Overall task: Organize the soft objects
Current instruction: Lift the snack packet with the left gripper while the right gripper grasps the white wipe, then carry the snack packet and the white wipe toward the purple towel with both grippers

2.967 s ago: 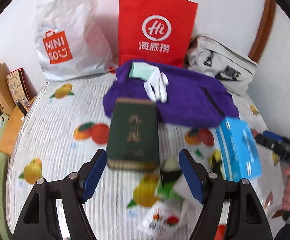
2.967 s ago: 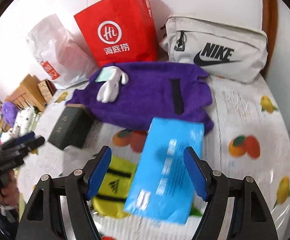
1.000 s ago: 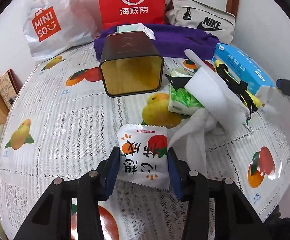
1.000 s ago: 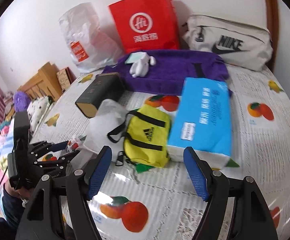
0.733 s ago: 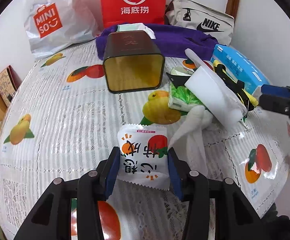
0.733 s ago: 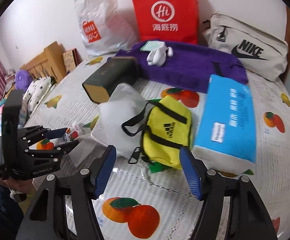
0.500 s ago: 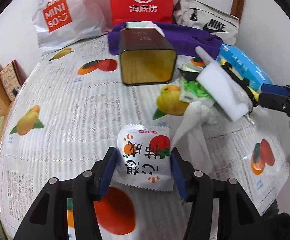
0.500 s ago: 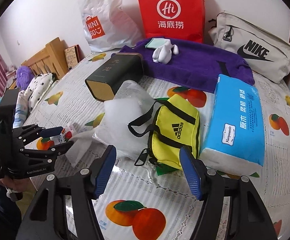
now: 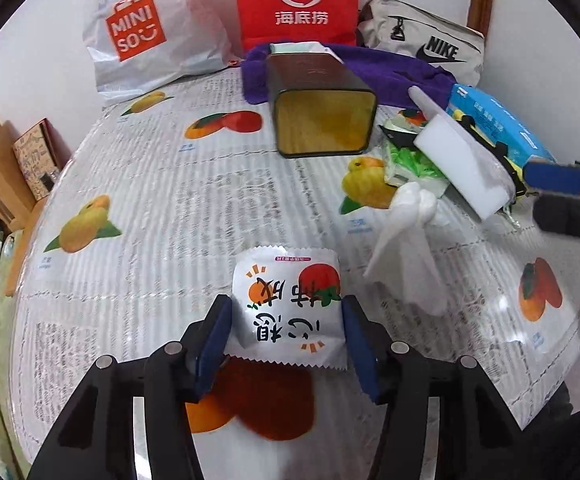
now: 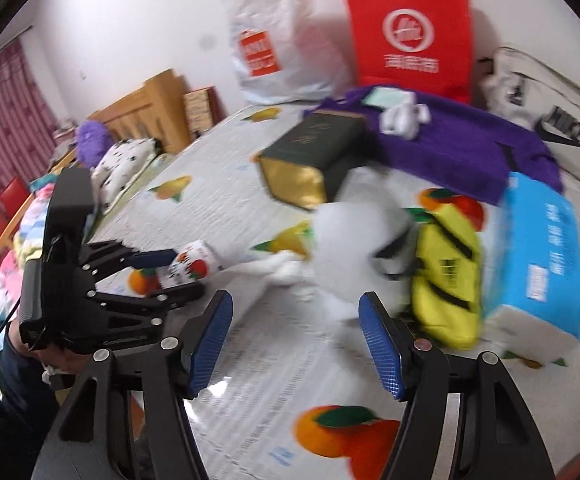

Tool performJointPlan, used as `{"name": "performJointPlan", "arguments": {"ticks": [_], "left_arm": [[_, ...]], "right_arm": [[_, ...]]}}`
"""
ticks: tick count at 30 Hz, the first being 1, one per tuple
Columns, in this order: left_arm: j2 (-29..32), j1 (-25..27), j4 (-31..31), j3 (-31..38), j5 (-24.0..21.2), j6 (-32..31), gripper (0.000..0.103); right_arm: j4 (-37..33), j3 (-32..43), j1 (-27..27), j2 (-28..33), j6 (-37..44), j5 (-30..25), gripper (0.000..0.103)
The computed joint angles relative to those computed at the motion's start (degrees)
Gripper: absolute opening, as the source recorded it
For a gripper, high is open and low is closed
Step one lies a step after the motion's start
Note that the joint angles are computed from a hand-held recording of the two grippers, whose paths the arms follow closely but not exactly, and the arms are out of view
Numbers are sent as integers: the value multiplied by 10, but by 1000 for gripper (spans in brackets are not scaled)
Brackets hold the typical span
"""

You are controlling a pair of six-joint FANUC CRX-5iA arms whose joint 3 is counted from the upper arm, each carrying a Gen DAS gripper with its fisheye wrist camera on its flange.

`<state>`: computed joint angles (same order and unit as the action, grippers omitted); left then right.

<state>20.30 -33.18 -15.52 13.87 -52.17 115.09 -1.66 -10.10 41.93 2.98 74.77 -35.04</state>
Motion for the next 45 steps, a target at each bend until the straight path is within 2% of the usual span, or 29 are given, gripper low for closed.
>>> {"name": "performJointPlan", "arguments": {"ticks": [5, 8, 12, 18, 23, 24, 25, 26, 27, 28, 29, 30, 33, 39, 45], "left_arm": [[-14, 9, -14, -15, -3, 31, 52], [-24, 17, -13, -28, 3, 40, 52], [-31, 21, -11, -40, 14, 41, 52], [-39, 30, 5, -57, 34, 27, 53], [-41, 32, 7, -59, 36, 33, 54], [-41, 32, 6, -59, 36, 35, 54], [-41, 31, 4, -58, 35, 36, 54], [-40, 30, 2, -57, 34, 37, 53], [-39, 29, 0, -55, 32, 38, 53], [-39, 29, 0, -54, 30, 38, 53], [-38, 29, 1, -53, 29, 39, 53], [-38, 29, 2, -52, 27, 39, 53], [-36, 29, 1, -49, 25, 41, 52], [-36, 30, 15, -47, 23, 49, 46], [-34, 26, 16, -36, 27, 67, 43]], "right_arm": [[9, 16, 21, 32, -1, 2, 66], [28, 21, 28, 51, -37, 7, 66], [91, 21, 39, 76, -110, 5, 66], [153, 22, 43, 105, -173, 19, 79], [202, 12, 43, 115, -216, 43, 79], [216, 9, 44, 116, -226, 46, 74], [235, 4, 45, 116, -240, 47, 63], [258, -4, 46, 116, -254, 49, 57], [255, -6, 46, 113, -248, 52, 44], [229, -1, 44, 111, -223, 52, 31], [195, 7, 41, 108, -192, 49, 24], [163, 15, 38, 107, -162, 44, 12], [115, 21, 32, 98, -119, 38, 7], [62, 8, 33, 54, -61, 28, 7], [73, -26, 40, 0, -63, 39, 7]]}}
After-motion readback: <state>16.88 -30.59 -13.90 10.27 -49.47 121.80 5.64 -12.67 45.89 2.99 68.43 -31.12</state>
